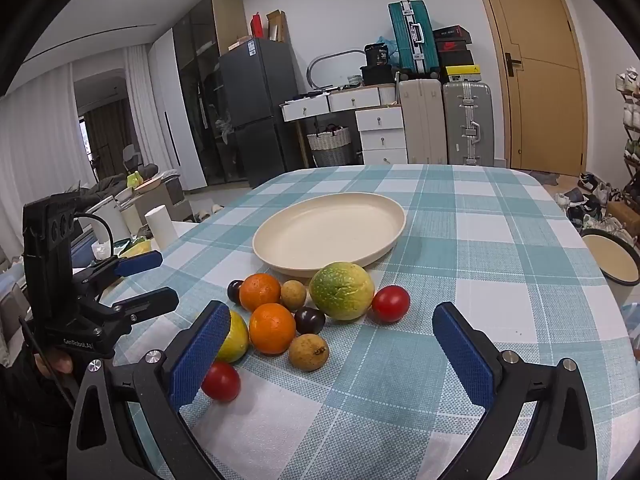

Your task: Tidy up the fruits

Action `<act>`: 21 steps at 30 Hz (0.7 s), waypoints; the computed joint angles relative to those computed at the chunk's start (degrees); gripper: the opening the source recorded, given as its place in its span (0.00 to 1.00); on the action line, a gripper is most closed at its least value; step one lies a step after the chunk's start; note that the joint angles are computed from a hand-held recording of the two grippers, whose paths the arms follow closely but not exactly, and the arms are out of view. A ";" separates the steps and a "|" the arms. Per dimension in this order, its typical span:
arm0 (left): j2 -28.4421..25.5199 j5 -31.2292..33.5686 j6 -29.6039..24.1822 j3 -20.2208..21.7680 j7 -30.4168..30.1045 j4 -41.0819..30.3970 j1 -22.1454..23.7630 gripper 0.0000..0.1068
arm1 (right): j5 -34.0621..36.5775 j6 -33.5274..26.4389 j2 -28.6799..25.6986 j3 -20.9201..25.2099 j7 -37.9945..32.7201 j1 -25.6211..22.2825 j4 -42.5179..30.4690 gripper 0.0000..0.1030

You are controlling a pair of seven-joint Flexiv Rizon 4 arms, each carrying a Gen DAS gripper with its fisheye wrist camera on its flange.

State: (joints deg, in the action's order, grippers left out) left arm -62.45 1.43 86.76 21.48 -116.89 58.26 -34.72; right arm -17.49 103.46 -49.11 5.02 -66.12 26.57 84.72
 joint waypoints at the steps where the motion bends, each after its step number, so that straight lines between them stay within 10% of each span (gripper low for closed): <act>1: -0.02 -0.01 -0.11 0.16 -0.14 -0.04 -0.08 0.96 | 0.08 -0.02 0.01 -0.10 0.02 0.08 -0.01 1.00; 21: 0.18 1.24 -0.55 0.83 -2.03 0.00 0.02 0.96 | 0.19 -0.13 -0.05 0.05 -0.11 0.01 -0.11 1.00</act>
State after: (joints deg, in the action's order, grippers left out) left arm -62.28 2.68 86.21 22.31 -118.92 58.27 -34.70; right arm -17.30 103.34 -49.16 5.07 -66.23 26.58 84.61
